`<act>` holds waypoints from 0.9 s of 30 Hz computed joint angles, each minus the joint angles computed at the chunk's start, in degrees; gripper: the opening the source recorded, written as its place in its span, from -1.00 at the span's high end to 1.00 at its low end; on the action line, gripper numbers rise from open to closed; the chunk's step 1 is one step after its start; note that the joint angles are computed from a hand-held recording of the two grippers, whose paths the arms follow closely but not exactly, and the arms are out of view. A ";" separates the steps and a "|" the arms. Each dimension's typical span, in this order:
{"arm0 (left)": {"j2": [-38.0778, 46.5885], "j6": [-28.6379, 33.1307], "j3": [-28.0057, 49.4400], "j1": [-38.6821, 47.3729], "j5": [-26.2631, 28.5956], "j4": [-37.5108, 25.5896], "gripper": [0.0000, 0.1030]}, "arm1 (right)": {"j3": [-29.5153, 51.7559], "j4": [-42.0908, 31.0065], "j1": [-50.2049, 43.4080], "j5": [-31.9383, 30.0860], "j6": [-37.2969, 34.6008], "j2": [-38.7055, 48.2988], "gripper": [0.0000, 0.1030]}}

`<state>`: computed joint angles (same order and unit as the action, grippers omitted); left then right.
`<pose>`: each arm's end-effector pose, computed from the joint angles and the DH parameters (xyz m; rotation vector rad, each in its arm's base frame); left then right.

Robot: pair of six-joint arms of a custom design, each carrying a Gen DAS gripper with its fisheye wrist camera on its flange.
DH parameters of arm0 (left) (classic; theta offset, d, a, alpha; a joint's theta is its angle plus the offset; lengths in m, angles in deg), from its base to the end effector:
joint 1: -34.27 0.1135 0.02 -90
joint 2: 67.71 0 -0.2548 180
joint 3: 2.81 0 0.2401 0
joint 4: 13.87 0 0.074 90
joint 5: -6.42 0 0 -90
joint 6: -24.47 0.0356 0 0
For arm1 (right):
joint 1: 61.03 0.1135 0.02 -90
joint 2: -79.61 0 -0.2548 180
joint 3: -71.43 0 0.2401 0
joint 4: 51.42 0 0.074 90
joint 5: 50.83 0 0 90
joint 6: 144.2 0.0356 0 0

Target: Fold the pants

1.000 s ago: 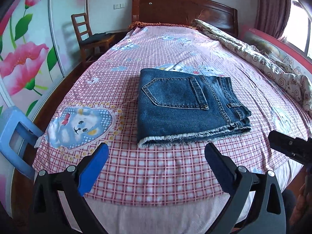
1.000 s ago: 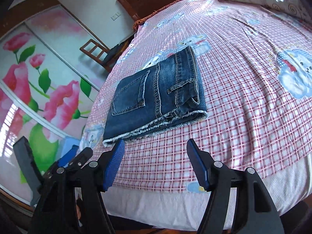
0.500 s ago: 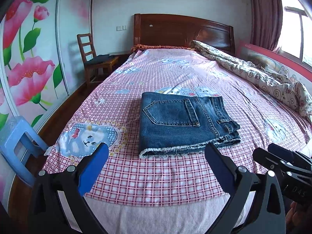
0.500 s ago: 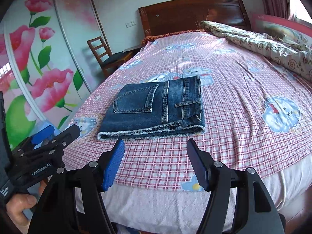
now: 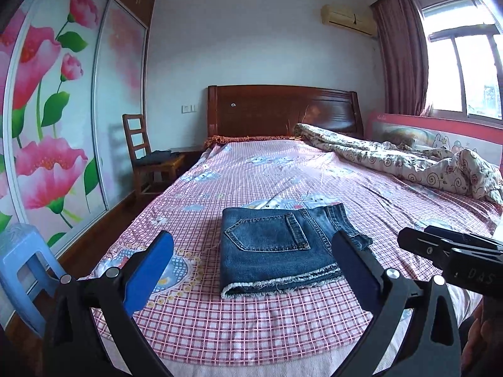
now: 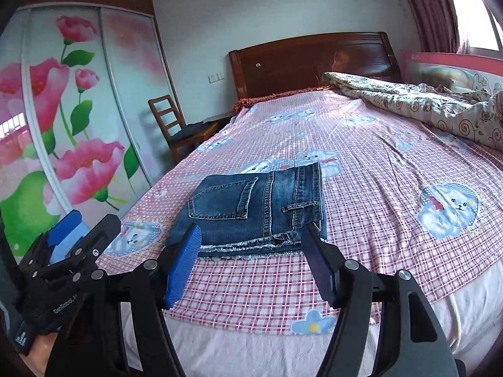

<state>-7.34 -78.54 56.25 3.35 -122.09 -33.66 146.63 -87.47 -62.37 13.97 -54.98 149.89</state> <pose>0.2079 -0.0987 0.2928 -0.1465 1.8523 0.1217 0.2644 0.0090 0.3190 -0.2511 2.0721 0.4412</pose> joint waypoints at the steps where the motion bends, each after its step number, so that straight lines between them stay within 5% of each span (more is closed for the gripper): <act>1: -0.28 0.35 -0.75 -0.11 -0.26 1.23 -0.95 | -0.36 0.46 0.01 0.09 0.15 -0.33 -0.27; 16: 0.52 -2.43 -2.02 1.17 0.46 2.94 -0.95 | -2.84 3.83 0.03 0.59 -0.98 -1.49 -0.27; 27: -2.01 -0.17 -4.60 4.74 9.71 6.14 -0.95 | -3.41 3.82 -0.68 -0.71 -1.97 -1.67 -0.27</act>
